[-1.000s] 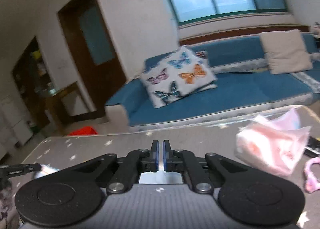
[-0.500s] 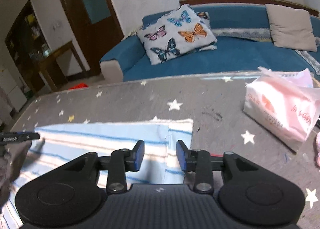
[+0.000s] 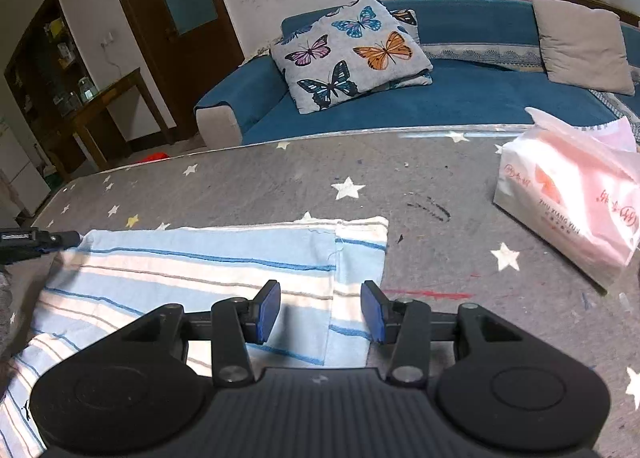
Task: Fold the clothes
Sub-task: 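Lay the garment flat and open both grippers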
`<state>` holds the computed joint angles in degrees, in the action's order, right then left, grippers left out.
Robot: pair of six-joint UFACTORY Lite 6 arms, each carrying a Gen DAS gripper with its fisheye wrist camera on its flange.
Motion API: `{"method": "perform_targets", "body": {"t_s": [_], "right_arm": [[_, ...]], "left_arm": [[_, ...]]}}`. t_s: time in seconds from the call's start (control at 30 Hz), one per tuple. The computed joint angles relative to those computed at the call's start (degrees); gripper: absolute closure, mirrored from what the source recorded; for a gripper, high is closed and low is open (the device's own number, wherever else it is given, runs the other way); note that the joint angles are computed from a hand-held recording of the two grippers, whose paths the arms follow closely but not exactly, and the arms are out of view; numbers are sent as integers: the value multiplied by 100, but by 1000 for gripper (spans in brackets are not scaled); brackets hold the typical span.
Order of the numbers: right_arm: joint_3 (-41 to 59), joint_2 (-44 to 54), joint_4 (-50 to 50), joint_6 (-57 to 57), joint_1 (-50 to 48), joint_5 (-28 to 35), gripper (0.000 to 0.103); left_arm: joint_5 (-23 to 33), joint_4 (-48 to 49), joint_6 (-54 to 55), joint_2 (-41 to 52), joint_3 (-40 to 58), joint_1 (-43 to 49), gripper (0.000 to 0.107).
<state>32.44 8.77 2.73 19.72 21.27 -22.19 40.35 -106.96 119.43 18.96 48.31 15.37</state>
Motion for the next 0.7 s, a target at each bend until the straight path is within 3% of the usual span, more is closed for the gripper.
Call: {"method": "perform_targets", "body": {"t_s": [0.13, 0.37, 0.43, 0.5, 0.6, 0.7], "right_arm": [[75, 88, 54, -62, 20, 17, 58], [114, 69, 137, -142, 112, 38, 57], [103, 18, 170, -184, 132, 81, 57], [53, -79, 186, -209, 146, 121, 54], [-87, -333, 293, -289, 215, 254, 52], [-378, -841, 746, -706, 418, 500, 51]], "left_arm": [[488, 575, 650, -944, -782, -59, 98], [-192, 495, 759, -1422, -1176, -489, 96], [-481, 255, 790, -1332, -1108, -576, 89], [-761, -6, 828, -1177, -998, -650, 61], [-1102, -24, 608, -1046, -897, -686, 56], [-1221, 111, 435, -1323, -1171, -619, 45]]}}
